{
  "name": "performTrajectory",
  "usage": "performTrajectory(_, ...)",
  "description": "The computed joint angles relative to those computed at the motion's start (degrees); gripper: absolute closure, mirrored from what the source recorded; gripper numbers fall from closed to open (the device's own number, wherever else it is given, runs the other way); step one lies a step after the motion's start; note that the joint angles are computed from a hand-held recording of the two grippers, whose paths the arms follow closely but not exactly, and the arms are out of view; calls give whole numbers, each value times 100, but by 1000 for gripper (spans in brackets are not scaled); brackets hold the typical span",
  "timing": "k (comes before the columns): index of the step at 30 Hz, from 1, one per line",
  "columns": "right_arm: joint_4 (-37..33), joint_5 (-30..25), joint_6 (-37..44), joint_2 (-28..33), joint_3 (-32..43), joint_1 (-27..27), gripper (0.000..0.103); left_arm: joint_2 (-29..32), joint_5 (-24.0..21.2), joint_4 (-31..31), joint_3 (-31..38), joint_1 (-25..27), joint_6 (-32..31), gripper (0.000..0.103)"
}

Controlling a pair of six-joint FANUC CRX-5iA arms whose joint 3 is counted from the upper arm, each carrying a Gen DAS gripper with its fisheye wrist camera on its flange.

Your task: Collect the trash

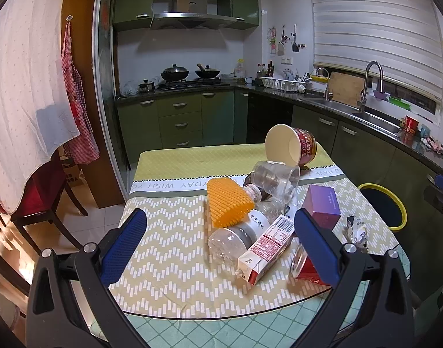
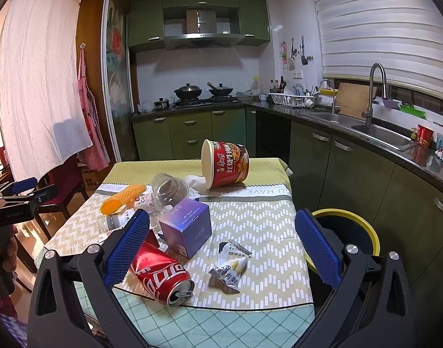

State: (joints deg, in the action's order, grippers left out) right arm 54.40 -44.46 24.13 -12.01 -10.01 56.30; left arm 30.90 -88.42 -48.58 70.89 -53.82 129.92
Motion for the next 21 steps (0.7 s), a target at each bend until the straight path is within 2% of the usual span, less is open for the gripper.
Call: performTrajectory(21,-37,114,-51,58,-73,-71,4,16,69,62,-76,34,12,6)
